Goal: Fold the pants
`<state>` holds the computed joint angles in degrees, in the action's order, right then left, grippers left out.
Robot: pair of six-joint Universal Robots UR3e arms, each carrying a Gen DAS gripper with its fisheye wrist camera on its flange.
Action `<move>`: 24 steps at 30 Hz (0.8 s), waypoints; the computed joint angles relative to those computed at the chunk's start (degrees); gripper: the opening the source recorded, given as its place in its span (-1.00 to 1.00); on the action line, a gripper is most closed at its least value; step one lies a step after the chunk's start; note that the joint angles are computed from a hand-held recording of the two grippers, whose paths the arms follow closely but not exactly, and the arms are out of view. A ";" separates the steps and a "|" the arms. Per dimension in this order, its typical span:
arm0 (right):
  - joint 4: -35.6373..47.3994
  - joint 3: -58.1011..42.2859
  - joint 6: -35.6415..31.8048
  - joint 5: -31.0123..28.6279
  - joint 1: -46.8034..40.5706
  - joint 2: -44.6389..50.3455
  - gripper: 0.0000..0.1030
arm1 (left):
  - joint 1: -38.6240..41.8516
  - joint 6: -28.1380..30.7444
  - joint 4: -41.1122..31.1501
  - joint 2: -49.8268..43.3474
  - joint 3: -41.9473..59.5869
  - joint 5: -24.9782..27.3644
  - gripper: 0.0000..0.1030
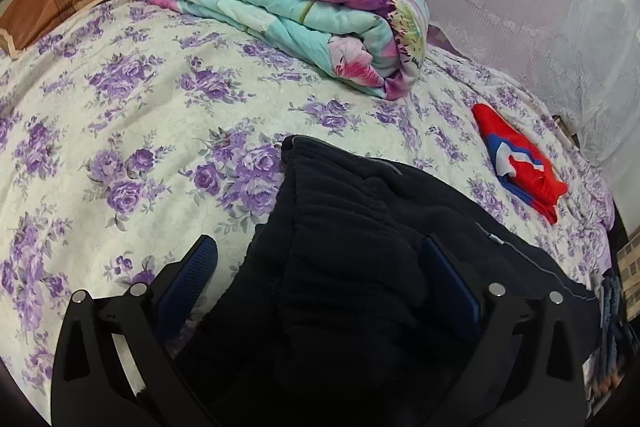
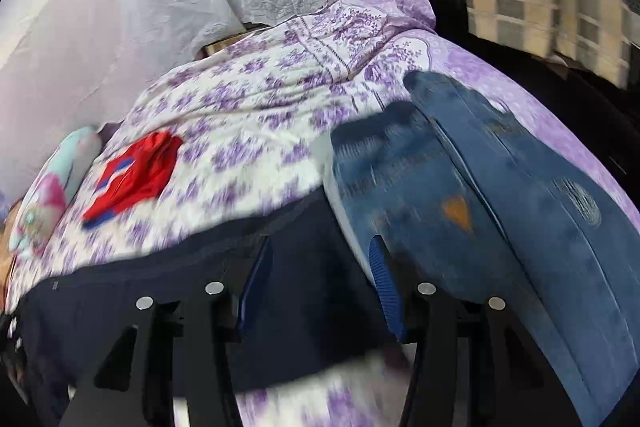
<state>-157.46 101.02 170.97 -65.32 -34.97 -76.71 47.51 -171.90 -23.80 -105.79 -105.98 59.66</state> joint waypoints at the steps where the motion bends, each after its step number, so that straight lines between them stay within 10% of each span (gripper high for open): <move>1: 0.35 2.79 -1.21 1.80 -1.38 -1.82 0.05 | -0.28 0.06 0.81 0.20 -0.44 0.62 0.91; 7: 6.27 6.57 -1.57 7.81 -3.61 0.36 0.12 | 1.01 0.90 -1.76 0.21 -0.20 -1.23 0.91; 9: 3.67 5.39 0.39 8.47 -3.10 3.48 -0.31 | 2.18 1.06 -3.56 0.30 -0.36 -2.70 0.91; 13: -0.51 5.36 3.13 13.91 -6.08 6.86 -0.33 | 6.99 2.23 -4.74 4.43 -6.01 -7.49 0.91; 18: -0.83 16.06 -2.45 18.85 -10.94 -2.54 0.25 | 19.74 12.70 -6.17 21.87 -22.88 -16.17 0.91; 24: 23.67 36.55 -27.47 29.84 -28.27 -30.37 0.48 | 43.66 55.65 -68.01 38.79 -21.45 -20.60 0.91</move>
